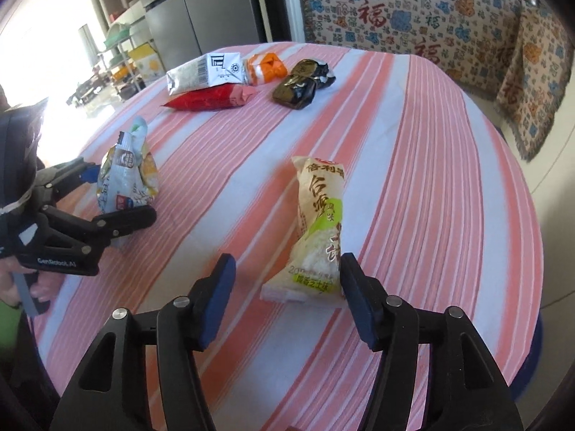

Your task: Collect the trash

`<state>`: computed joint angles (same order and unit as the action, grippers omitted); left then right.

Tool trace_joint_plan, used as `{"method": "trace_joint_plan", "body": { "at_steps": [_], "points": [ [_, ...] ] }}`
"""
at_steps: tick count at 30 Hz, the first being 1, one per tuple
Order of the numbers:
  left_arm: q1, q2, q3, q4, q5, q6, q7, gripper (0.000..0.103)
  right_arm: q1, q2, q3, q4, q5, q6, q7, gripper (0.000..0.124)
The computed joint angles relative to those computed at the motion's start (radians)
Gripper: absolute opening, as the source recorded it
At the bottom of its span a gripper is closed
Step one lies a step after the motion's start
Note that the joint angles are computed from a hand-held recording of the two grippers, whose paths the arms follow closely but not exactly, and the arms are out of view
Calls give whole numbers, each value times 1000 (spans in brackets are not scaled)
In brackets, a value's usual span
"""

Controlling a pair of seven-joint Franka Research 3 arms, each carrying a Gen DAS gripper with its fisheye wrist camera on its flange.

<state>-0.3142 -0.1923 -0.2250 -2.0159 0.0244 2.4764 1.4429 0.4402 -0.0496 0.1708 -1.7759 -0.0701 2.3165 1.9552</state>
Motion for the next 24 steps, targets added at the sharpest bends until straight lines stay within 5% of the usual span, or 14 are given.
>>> {"method": "trace_joint_plan", "body": {
  "at_steps": [8, 12, 17, 19, 21, 24],
  "points": [
    [-35, -41, 47, -38, -209, 35, 86, 90, -8, 81, -18, 198, 42, -223, -40, 74],
    [-6, -10, 23, -1, -158, 15, 4, 90, 8, 175, -32, 339, 38, -334, -42, 71],
    [-2, 9, 29, 28, -187, 1, 2, 88, 15, 197, -54, 364, 45, -355, -13, 62],
    [-2, 7, 28, 30, -187, 1, 19, 80, 14, 191, -56, 355, 53, -354, -23, 56],
    [-5, 10, 24, 35, -187, -8, 35, 57, 13, 194, -56, 358, 61, -359, -30, 54],
    [1, 15, 4, 40, -123, -15, 10, 50, 14, 188, -57, 347, 60, -341, -32, 54]
  ]
}}
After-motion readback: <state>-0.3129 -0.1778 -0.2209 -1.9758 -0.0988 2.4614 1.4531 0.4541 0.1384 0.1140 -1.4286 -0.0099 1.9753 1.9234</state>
